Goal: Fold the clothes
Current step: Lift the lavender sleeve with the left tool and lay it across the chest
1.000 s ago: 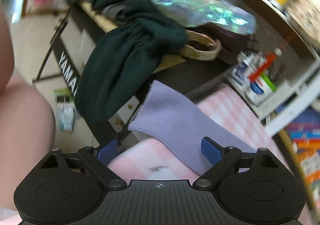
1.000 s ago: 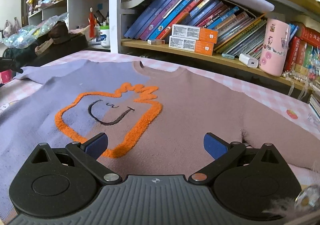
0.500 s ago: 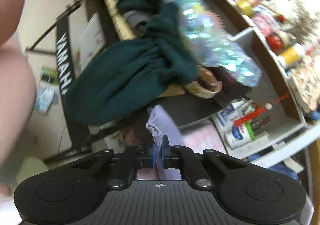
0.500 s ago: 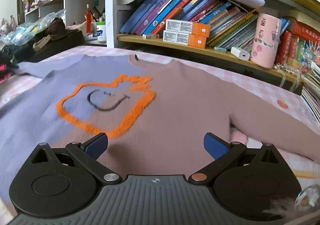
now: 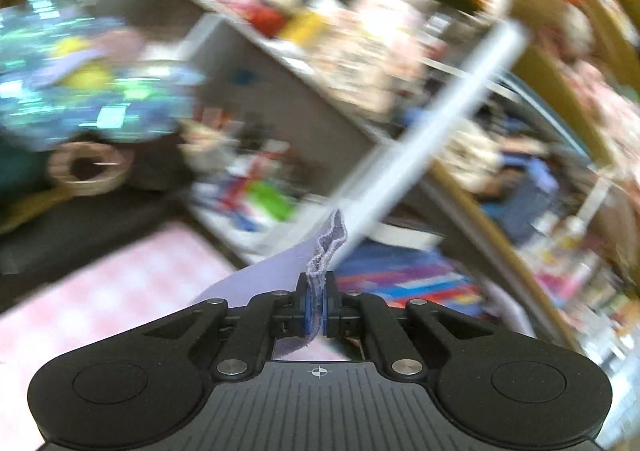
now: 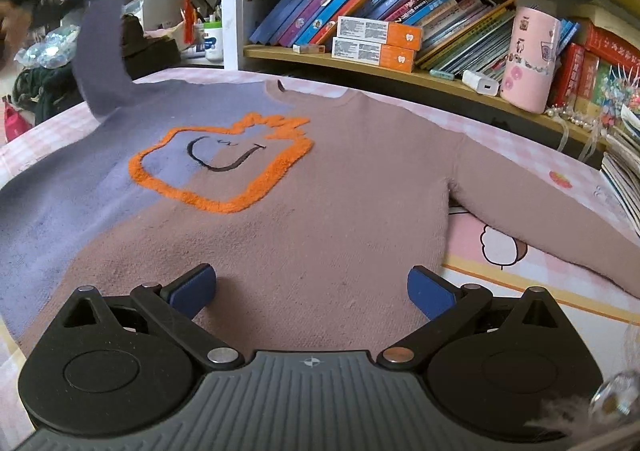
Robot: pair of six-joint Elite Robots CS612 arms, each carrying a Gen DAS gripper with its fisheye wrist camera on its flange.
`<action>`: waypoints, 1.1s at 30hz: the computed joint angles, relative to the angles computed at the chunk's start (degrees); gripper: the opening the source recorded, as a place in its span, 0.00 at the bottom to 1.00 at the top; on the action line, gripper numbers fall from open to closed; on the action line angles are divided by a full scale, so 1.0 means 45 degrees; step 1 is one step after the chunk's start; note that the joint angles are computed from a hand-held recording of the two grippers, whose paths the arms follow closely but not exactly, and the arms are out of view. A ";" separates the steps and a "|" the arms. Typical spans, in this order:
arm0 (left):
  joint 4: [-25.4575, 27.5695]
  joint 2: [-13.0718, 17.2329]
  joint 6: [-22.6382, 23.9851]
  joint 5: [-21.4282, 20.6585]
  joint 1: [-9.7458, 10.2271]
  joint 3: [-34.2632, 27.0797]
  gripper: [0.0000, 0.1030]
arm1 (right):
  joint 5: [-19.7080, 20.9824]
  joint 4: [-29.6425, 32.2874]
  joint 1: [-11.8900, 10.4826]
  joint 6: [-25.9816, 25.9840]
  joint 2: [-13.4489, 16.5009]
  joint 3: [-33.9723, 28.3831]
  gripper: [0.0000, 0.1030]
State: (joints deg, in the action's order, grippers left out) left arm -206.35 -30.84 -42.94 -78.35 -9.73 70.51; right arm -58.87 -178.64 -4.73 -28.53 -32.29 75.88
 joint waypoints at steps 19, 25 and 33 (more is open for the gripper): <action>0.3592 0.3007 0.0279 -0.3531 -0.1176 -0.5773 0.03 | 0.0443 0.0390 -0.0090 0.0130 0.0009 -0.0102 1.00; 0.5274 0.3625 0.0138 -0.4302 -0.1406 -0.6845 0.04 | 0.0611 0.0532 -0.0119 0.0221 0.0008 -0.0125 1.00; 0.5777 0.3139 0.0553 -0.5435 -0.1371 -0.6123 0.46 | 0.0633 0.0557 -0.0115 0.0298 0.0007 -0.0131 1.00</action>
State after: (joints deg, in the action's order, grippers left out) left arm -180.35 -16.71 -40.45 -102.81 -15.90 42.96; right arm -56.02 -176.14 -5.25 -27.19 -32.26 75.29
